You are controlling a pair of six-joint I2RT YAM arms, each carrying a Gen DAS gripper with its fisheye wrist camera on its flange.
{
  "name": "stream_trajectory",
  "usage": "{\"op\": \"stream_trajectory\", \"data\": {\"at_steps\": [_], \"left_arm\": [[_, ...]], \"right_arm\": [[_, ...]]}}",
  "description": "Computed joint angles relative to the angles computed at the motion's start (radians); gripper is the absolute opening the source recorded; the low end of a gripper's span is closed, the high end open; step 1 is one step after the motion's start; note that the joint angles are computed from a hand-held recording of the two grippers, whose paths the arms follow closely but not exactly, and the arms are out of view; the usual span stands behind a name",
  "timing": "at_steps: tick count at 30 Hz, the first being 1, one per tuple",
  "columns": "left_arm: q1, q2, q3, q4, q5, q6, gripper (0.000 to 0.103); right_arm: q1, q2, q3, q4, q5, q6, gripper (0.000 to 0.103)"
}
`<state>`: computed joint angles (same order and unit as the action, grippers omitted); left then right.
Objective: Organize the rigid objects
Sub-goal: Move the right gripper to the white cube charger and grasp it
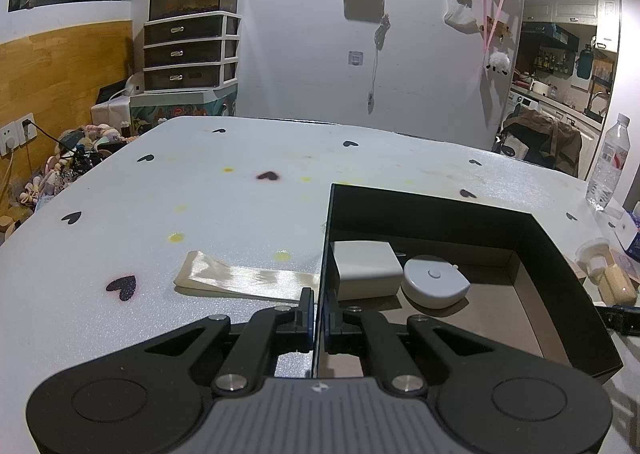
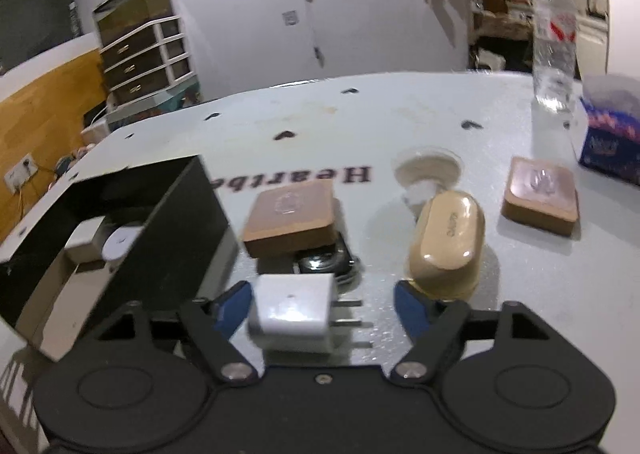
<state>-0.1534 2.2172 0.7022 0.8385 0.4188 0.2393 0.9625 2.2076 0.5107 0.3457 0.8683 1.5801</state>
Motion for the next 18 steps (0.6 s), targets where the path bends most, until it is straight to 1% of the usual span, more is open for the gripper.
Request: {"op": "stream_trajectory", "data": {"at_steps": [3,6,8,9,10,11,16,18], "left_arm": [[0.002,0.0,0.0,-0.001,0.0,0.0,0.004],[0.001,0.0,0.0,-0.001,0.0,0.001,0.004],[0.003,0.0,0.0,-0.002,0.002,0.001,0.004],[0.001,0.0,0.0,-0.001,0.001,0.0,0.004],[0.001,0.0,0.0,-0.001,0.001,0.0,0.004],[0.001,0.0,0.0,-0.002,0.0,-0.001,0.004],[0.0,0.002,0.001,0.0,0.0,-0.002,0.004],[0.0,0.002,0.001,0.0,-0.001,-0.003,0.004]], "right_arm": [[-0.003,0.0,0.012,-0.016,-0.003,-0.007,0.082],[-0.003,0.0,0.039,-0.048,-0.017,-0.032,0.077],[-0.004,-0.003,0.056,-0.075,-0.022,-0.044,0.071],[-0.005,-0.004,0.066,-0.094,-0.024,-0.043,0.07],[-0.006,-0.003,0.075,-0.111,-0.024,-0.041,0.066],[-0.007,-0.004,0.071,-0.097,-0.024,-0.051,0.062],[0.0,-0.012,0.082,-0.135,-0.029,-0.039,0.061],[0.017,-0.034,0.08,-0.169,-0.027,-0.006,0.061]]}}
